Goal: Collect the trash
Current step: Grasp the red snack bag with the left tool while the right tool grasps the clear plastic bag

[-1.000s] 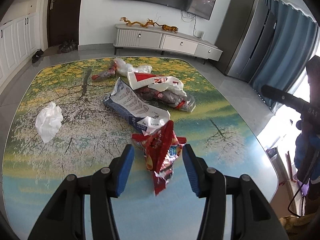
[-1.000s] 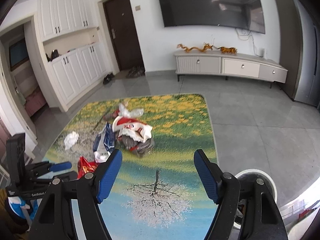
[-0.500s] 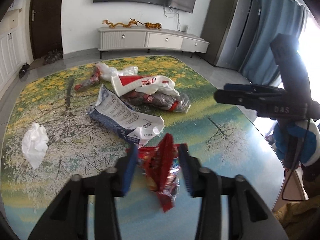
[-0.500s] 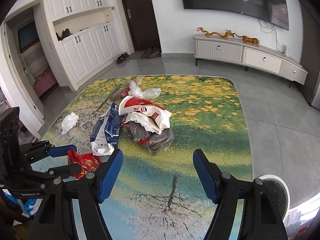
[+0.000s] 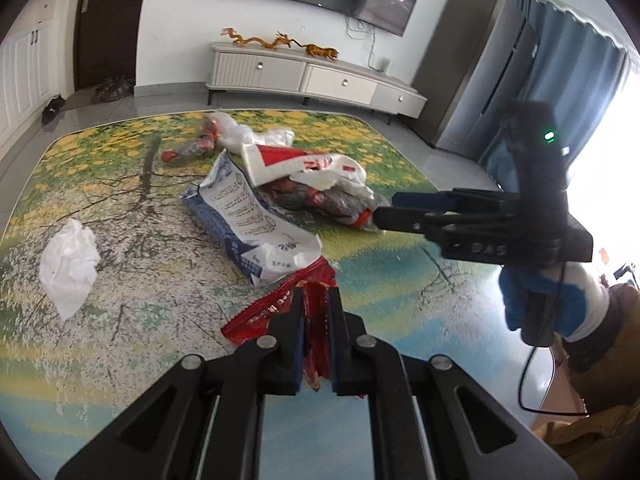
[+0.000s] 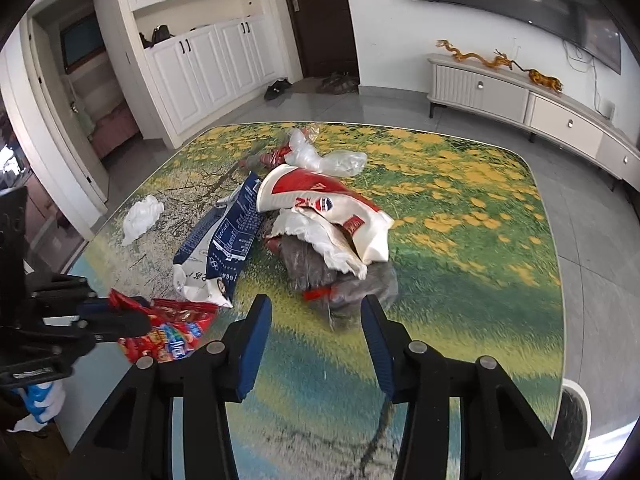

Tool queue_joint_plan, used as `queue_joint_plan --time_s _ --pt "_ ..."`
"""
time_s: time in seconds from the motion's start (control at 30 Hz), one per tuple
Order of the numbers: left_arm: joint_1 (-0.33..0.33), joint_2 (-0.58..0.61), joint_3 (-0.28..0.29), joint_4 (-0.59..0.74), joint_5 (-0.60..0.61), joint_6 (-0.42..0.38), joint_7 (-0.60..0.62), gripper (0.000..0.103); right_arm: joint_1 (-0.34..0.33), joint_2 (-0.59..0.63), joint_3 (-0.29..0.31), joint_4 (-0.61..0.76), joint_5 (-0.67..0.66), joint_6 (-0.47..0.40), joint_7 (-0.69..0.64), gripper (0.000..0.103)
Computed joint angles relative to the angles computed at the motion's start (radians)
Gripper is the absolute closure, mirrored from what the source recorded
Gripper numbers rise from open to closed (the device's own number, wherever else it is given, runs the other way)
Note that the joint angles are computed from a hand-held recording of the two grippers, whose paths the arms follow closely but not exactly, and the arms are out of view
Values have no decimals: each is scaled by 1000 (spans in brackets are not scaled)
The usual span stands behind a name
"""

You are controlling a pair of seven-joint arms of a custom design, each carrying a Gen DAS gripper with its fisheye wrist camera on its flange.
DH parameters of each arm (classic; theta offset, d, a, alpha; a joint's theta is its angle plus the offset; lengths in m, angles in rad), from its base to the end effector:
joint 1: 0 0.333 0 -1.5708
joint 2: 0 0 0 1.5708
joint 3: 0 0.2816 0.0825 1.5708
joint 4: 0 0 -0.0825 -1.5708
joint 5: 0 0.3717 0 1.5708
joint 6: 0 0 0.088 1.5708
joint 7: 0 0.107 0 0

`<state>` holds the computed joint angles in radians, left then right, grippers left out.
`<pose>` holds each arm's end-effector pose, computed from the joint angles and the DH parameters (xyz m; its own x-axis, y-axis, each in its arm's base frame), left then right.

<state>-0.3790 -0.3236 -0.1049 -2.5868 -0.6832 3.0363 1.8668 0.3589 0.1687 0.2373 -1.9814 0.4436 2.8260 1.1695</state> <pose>0.4241 -0.1692 0.4249 -0.2362 -0.9305 0.2798 -0.7544 -0.0059 -0.6564 0.5262 0.3237 0.4317 0.6082 -0.7785 -0.1550 -0.6578 -0.3849 -0.6474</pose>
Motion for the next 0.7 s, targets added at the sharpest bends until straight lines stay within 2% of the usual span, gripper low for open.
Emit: queue_joint_plan --time_s 0.2,0.27,0.33,0.4,0.5,0.6,0.7 --pt "-33 -25 38 -19 -60 14 17 95 16 84 -28 72 -157 -43 104 59" --pt "-39 -33 43 -26 -75 16 23 95 16 80 -25 55 -191 -10 118 61" --pt "-32 -43 34 -36 -70 17 18 95 17 75 -26 47 -228 -6 141 76" --pt "-32 -54 32 -45 -67 19 14 95 16 67 -27 33 -256 -1 163 83" --pt "-10 -83 6 -69 -37 27 -18 95 -17 34 8 -6 -195 -9 108 89" --pt "2 -115 -7 -94 -4 34 -58 95 -37 -10 37 -48 -68 -24 18 90" --pt "18 -155 -23 -122 35 42 -109 95 -22 -74 33 -105 46 -26 -68 90"
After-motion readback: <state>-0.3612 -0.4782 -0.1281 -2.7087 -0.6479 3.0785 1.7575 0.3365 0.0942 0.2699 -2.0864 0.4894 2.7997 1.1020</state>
